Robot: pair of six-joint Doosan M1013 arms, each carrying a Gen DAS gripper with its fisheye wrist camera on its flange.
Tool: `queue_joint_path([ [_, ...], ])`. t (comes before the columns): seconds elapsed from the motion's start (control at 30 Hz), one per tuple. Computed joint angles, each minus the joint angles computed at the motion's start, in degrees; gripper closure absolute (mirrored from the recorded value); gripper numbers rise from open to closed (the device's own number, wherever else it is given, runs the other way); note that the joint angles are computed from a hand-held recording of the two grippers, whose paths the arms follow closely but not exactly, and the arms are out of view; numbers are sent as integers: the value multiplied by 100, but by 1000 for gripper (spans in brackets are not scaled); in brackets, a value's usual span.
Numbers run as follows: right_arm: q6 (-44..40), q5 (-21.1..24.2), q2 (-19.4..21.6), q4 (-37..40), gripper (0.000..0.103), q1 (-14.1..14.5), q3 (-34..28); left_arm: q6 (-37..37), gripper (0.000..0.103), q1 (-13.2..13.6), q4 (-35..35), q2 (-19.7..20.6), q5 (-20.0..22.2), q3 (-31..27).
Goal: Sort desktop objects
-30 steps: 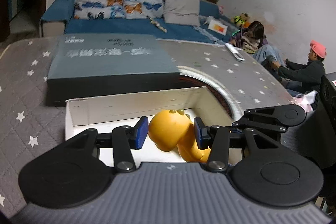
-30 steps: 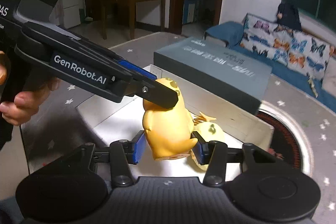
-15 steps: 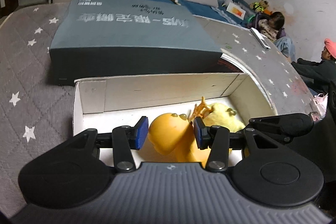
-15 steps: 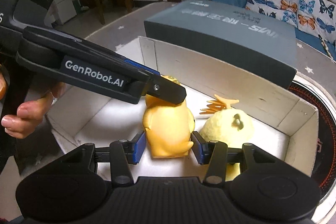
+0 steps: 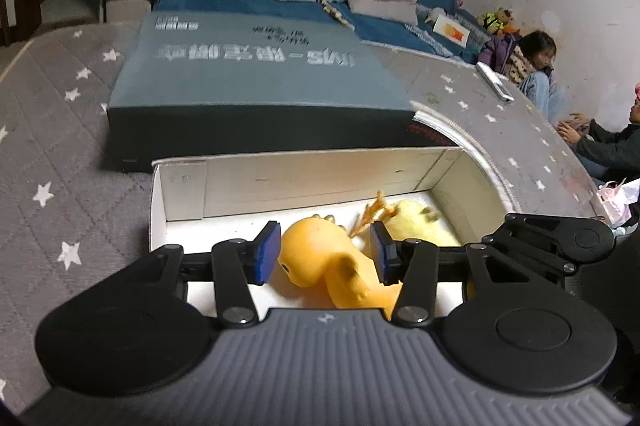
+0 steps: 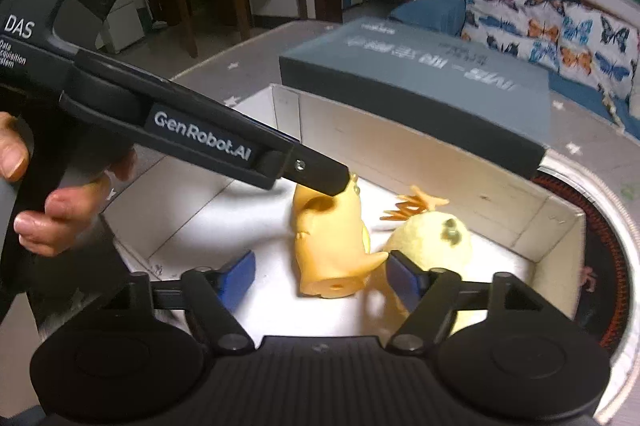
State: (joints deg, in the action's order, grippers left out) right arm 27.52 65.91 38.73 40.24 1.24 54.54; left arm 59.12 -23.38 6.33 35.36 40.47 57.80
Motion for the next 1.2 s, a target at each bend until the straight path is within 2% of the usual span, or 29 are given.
queue_joint_path([
  [0.07,-186,-106,-115,135,18,-48,153,-105,43,-64,200,-111,-154,128],
  [0.13,-358,-161,-219,288,15,-103,287,-214,37,-138,429,-221,-296,257],
  [0.27,-742,-309,-453,599,5,-228,609,-354,32,-297,786,-429,-514,496],
  [0.47,-1170,-416,-792,844,3,-498,1112,-534,30,-542,1200,-732,-869,919],
  [0.63,-1306,-522,-997,688,3,-708,1464,-193,30,-706,950,-890,-1172,1204],
  [0.73,-1250,-600,-1075,501,3,-781,1612,340,30,-786,476,-919,-1277,1291],
  [0.83,-1067,-593,-1088,280,4,-835,1675,981,30,-845,-135,-842,-1173,1229],
  [0.97,-931,-571,-1038,135,11,-864,1673,1434,31,-862,-699,-629,-912,1015],
  [1.2,-761,-537,-887,54,23,-877,1604,1886,43,-784,-1517,-238,-431,584],
])
